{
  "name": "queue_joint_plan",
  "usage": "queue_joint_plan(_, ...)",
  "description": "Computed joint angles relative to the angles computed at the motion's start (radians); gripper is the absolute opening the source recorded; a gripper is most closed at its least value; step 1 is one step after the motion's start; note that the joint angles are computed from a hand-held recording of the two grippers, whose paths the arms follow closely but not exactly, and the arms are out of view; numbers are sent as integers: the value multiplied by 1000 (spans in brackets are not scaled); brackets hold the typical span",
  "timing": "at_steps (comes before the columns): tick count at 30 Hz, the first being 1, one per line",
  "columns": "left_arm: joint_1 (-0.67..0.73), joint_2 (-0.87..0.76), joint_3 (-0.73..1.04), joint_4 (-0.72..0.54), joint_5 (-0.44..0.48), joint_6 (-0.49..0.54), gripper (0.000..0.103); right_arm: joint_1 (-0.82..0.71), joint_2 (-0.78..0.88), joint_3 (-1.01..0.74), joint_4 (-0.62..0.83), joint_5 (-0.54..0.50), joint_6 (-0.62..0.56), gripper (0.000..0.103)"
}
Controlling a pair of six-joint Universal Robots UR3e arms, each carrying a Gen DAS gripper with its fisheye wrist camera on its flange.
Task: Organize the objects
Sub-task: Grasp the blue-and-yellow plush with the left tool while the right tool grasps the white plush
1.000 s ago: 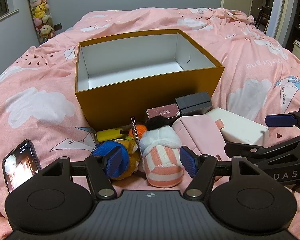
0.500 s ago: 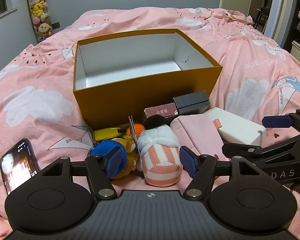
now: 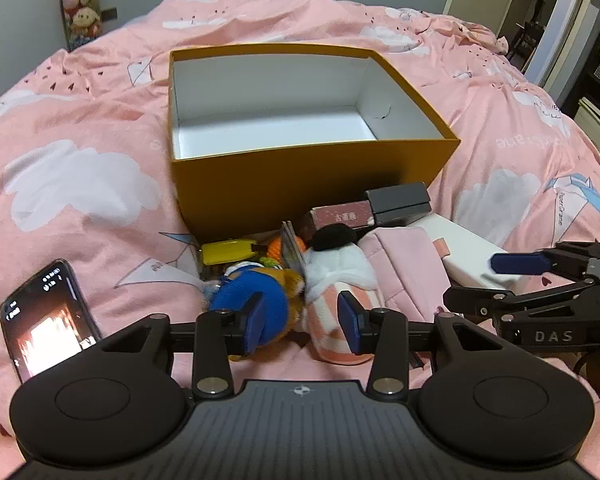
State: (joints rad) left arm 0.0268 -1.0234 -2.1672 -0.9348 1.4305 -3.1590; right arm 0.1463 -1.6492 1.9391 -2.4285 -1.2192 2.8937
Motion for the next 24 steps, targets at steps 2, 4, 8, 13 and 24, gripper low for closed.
queue_joint_plan(2, 61, -2, 37, -60, -47, 45, 49, 0, 38, -61, 62, 31, -22, 64)
queue_joint_plan(4, 104, -34, 90, -116, -77, 101, 49, 1, 86, -130, 117, 62, -31, 61)
queue_joint_plan(8, 157, -168, 243, -272, -116, 214, 51, 15, 203, -307, 257, 131, -37, 56)
queue_joint_plan(13, 180, -351, 419, -428, -130, 292, 56, 68, 353, -515, 401, 164, -36, 55)
queue_joint_plan(24, 112, -674, 779, -708, -87, 405, 64, 172, 565, -800, 566, 85, -67, 65)
